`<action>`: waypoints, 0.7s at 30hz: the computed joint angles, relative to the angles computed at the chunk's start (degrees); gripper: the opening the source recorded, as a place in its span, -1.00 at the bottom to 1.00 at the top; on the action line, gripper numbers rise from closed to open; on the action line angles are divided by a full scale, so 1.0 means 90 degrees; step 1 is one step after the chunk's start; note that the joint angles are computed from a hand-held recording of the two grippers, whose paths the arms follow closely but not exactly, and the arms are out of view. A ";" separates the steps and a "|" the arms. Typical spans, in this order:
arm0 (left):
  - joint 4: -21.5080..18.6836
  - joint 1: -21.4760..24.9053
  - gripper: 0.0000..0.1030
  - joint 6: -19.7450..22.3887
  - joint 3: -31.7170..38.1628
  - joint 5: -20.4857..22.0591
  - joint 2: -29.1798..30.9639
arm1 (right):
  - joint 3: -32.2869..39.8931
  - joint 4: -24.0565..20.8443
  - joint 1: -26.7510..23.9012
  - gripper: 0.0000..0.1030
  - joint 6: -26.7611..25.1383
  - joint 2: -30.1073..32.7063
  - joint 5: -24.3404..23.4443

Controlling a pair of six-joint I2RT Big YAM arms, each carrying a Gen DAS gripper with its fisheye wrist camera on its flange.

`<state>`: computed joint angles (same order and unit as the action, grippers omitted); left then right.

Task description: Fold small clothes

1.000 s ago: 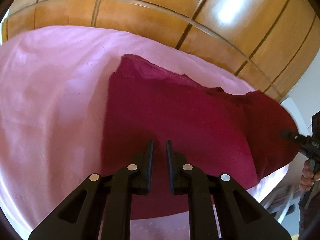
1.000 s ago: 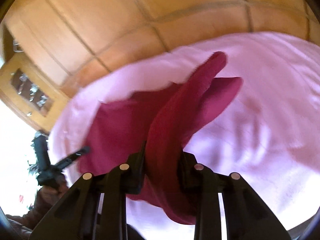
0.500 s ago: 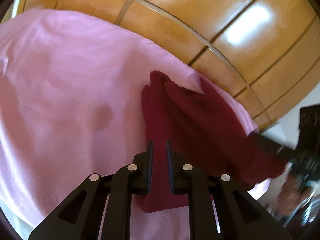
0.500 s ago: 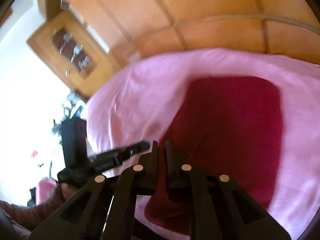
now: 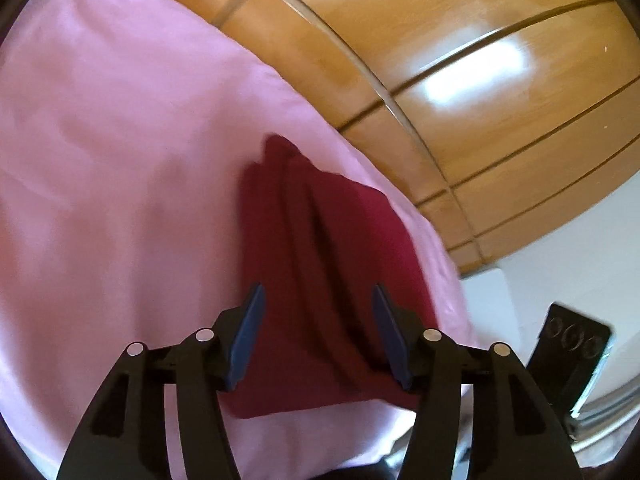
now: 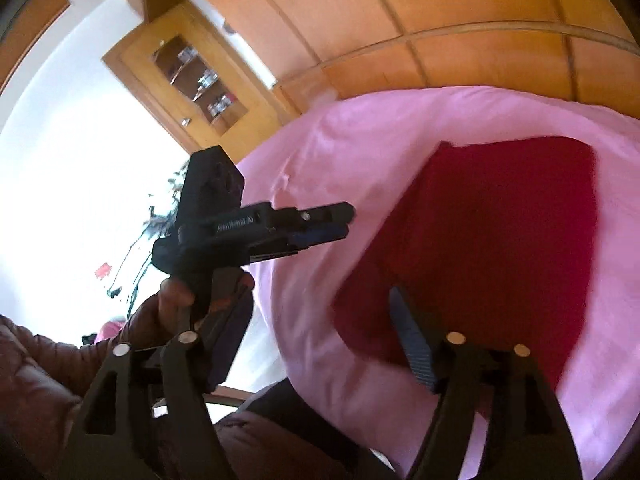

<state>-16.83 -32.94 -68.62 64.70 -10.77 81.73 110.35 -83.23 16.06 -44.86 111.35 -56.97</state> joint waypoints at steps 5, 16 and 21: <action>0.0029 0.0162 0.19 -0.0100 0.0374 0.0688 0.0423 | -0.0239 0.0779 -0.0475 0.47 0.0868 -0.0028 0.0261; -0.0669 0.0415 0.30 -0.0128 0.1540 0.1451 0.1330 | -0.0866 0.1566 -0.0468 0.48 0.1002 -0.0181 0.0653; -0.2093 0.0245 -0.54 0.0666 0.2427 0.0831 0.1648 | -0.0925 0.1450 -0.0502 0.54 0.0863 -0.0197 0.0473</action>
